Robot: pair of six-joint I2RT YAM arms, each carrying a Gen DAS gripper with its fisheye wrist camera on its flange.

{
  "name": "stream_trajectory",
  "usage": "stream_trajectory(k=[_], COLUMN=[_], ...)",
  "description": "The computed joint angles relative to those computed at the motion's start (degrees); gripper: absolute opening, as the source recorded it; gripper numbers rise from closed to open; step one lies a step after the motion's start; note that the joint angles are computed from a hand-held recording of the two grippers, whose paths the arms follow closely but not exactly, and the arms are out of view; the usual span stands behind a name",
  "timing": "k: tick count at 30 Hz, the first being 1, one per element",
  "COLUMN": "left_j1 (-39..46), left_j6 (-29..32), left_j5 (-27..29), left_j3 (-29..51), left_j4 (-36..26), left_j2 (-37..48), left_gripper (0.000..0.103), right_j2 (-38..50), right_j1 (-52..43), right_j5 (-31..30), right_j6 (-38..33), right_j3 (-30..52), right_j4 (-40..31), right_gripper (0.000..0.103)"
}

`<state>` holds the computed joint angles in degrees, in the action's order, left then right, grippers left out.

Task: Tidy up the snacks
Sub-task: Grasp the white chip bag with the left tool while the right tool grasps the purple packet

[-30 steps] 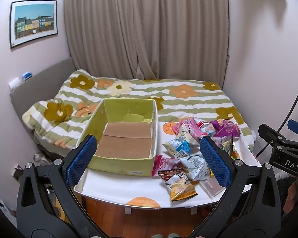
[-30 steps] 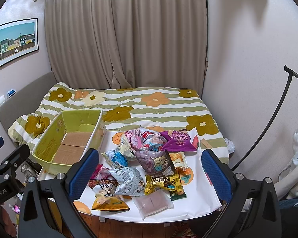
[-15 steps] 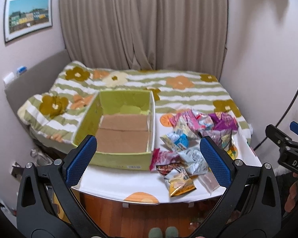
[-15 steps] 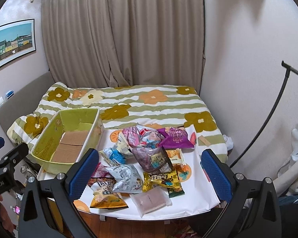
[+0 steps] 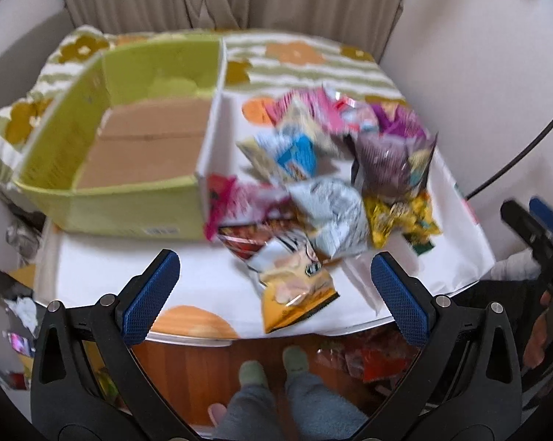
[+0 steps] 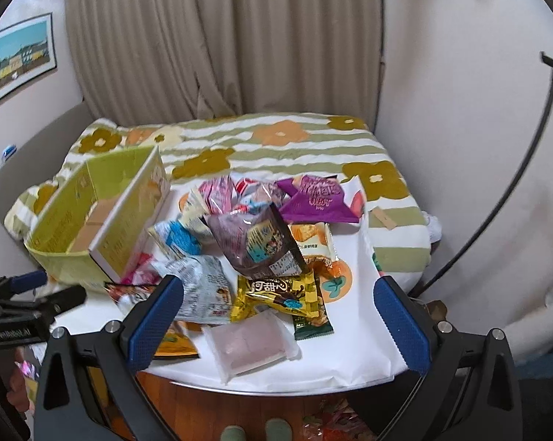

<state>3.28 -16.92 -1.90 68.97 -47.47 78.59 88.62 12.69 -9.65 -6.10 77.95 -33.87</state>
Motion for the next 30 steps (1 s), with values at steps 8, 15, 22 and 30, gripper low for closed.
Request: stream_trajectory(k=[8,15,22,30], left_j1=[-4.73,-5.94,-5.63,-5.59], left_j6=[-7.37,-12.15,-15.32,-15.6], left_j5=[-3.4,-4.88,-5.03,-6.6], left_j3=[-3.18,-3.86,-4.37,-6.54], left_j4=[6.48,9.11,11.23,12.44], left_j2=[10.71,16.14,18.64,16.87], left_gripper=[0.103,0.102,0.08,0.062], right_j2=[13.77,24.34,31.67,36.11], right_j1=[-0.88,-0.05,1.31,2.39], right_j5=[-6.24,-9.23,-11.45,-11.9], right_j6=[-9.56,-14.78,-19.49,-21.75], right_j3=[5.84,13.21,20.16,25.1], right_j4=[4.53,5.76,5.48,4.14], right_gripper=[0.103,0.103,0.103,0.103])
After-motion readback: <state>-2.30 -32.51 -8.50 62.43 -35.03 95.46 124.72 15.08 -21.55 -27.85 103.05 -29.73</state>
